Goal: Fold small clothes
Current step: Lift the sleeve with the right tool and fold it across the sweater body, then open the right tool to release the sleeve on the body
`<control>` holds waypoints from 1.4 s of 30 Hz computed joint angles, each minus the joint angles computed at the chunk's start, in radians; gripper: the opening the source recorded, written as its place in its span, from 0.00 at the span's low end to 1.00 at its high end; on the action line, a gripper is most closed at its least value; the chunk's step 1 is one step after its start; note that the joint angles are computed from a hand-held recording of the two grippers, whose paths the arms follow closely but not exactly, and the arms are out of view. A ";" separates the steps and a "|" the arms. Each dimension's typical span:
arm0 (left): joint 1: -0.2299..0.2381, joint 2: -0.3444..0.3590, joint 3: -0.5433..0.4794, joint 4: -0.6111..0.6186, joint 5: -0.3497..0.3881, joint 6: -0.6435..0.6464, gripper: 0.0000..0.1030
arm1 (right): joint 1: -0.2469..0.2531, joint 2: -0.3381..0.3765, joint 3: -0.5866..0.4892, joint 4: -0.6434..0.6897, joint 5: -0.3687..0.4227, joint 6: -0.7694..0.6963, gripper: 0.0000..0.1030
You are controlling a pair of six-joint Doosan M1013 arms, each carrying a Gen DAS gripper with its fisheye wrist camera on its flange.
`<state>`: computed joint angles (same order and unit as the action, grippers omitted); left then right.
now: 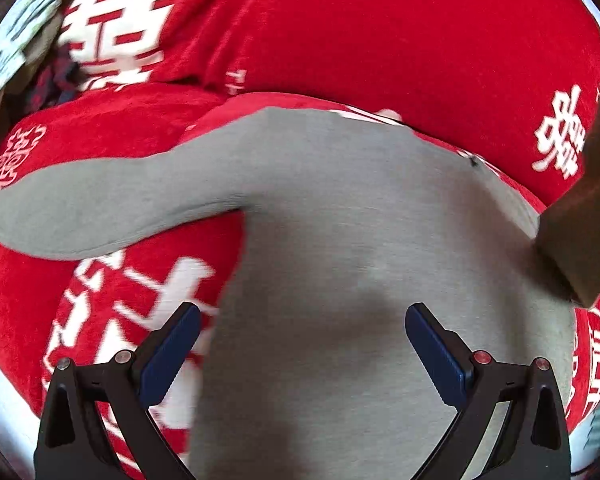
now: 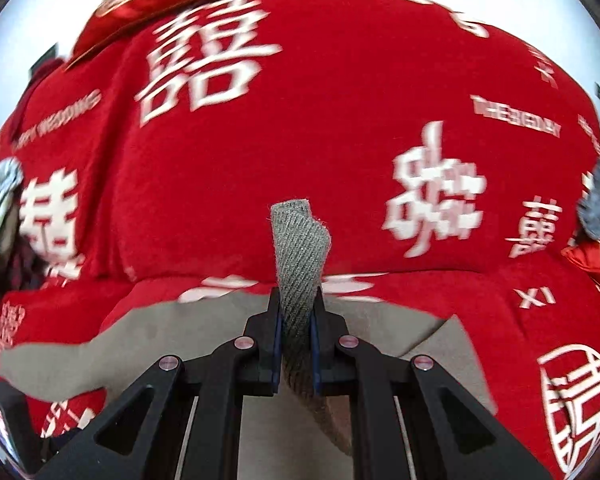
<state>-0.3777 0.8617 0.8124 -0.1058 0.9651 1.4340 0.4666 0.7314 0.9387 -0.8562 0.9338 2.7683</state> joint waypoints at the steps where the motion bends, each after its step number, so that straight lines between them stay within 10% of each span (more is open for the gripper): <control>1: 0.007 -0.003 0.006 -0.003 -0.003 -0.005 0.99 | 0.004 0.014 -0.019 0.014 0.003 -0.022 0.11; 18: 0.075 -0.014 0.064 -0.089 -0.028 -0.067 0.99 | -0.003 0.247 -0.341 0.468 0.028 -0.431 0.21; 22: 0.083 -0.018 0.069 -0.094 -0.030 -0.114 0.99 | -0.020 0.201 -0.258 0.589 -0.079 -0.514 0.47; 27: 0.057 -0.022 0.046 -0.050 -0.023 -0.101 0.99 | -0.047 0.070 -0.044 0.527 -0.199 -0.455 0.54; 37: -0.049 0.125 -0.235 -0.125 0.156 0.104 0.99 | -0.146 -0.020 0.169 0.387 -0.046 -0.214 0.56; 42: -0.087 0.249 -0.440 0.062 0.263 0.062 0.99 | -0.171 -0.008 0.192 0.332 -0.068 -0.180 0.55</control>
